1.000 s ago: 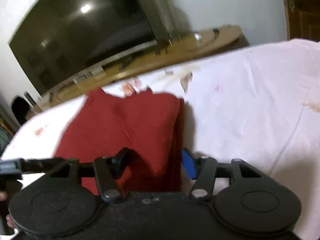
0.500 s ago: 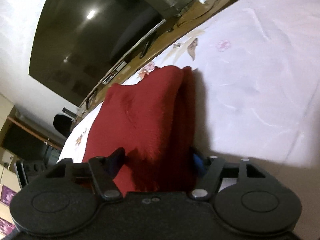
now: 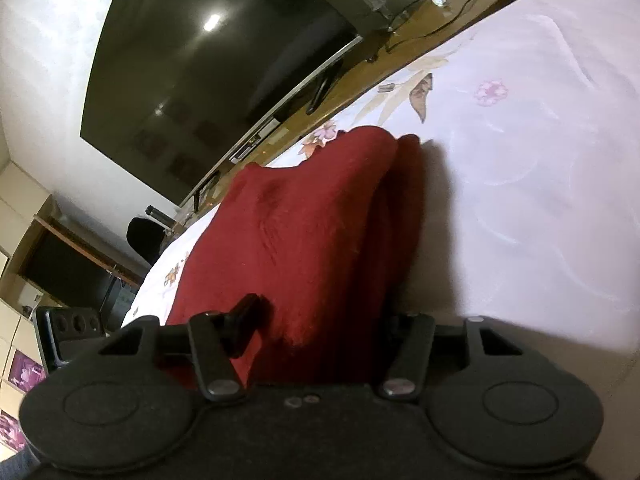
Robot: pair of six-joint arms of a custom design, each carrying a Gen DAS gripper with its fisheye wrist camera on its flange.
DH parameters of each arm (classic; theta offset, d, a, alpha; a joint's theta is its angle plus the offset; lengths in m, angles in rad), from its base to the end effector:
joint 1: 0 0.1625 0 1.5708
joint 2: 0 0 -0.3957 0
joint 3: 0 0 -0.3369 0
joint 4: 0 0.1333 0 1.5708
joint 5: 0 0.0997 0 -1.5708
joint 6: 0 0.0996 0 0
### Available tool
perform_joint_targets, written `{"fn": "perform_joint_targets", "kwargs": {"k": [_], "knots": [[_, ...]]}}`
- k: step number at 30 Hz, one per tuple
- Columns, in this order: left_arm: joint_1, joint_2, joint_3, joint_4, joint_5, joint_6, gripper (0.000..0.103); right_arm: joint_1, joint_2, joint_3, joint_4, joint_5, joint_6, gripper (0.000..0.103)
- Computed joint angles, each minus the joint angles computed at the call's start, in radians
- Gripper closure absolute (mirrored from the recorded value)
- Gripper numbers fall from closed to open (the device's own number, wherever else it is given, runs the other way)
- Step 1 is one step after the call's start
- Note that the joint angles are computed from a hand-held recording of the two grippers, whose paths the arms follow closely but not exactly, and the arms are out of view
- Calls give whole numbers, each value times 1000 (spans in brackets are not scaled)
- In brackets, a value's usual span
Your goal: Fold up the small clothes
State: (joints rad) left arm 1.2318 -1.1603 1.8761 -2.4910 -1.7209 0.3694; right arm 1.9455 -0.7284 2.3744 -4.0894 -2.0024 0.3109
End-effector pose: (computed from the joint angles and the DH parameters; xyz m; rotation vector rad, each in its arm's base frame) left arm -0.0645 -0.5390 0.2281 -1.0549 -2.7864 0.3089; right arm 0.2329 -0.3418 0.1082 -0.1901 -2.7133 1.3876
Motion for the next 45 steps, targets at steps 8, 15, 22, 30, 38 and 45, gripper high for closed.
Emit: {"fn": "perform_joint_targets", "kwargs": {"k": [8, 15, 22, 30, 38, 45], "knots": [[-11, 0, 15, -26, 9, 23, 35, -2, 24, 0, -45, 3, -21, 56], [-12, -8, 28, -43, 6, 24, 43, 10, 30, -12, -40, -13, -17, 58], [31, -6, 45, -91, -79, 18, 45, 39, 34, -28, -33, -52, -2, 61], [75, -33, -5, -21, -208, 38, 48, 150, 4, -103, 93, -175, 17, 62], [187, -106, -189, 202, -249, 154, 48, 244, 95, -353, 260, -198, 2, 62], [346, -91, -434, 389, -205, 221, 48, 232, 318, -677, 396, -80, 30, 62]]}}
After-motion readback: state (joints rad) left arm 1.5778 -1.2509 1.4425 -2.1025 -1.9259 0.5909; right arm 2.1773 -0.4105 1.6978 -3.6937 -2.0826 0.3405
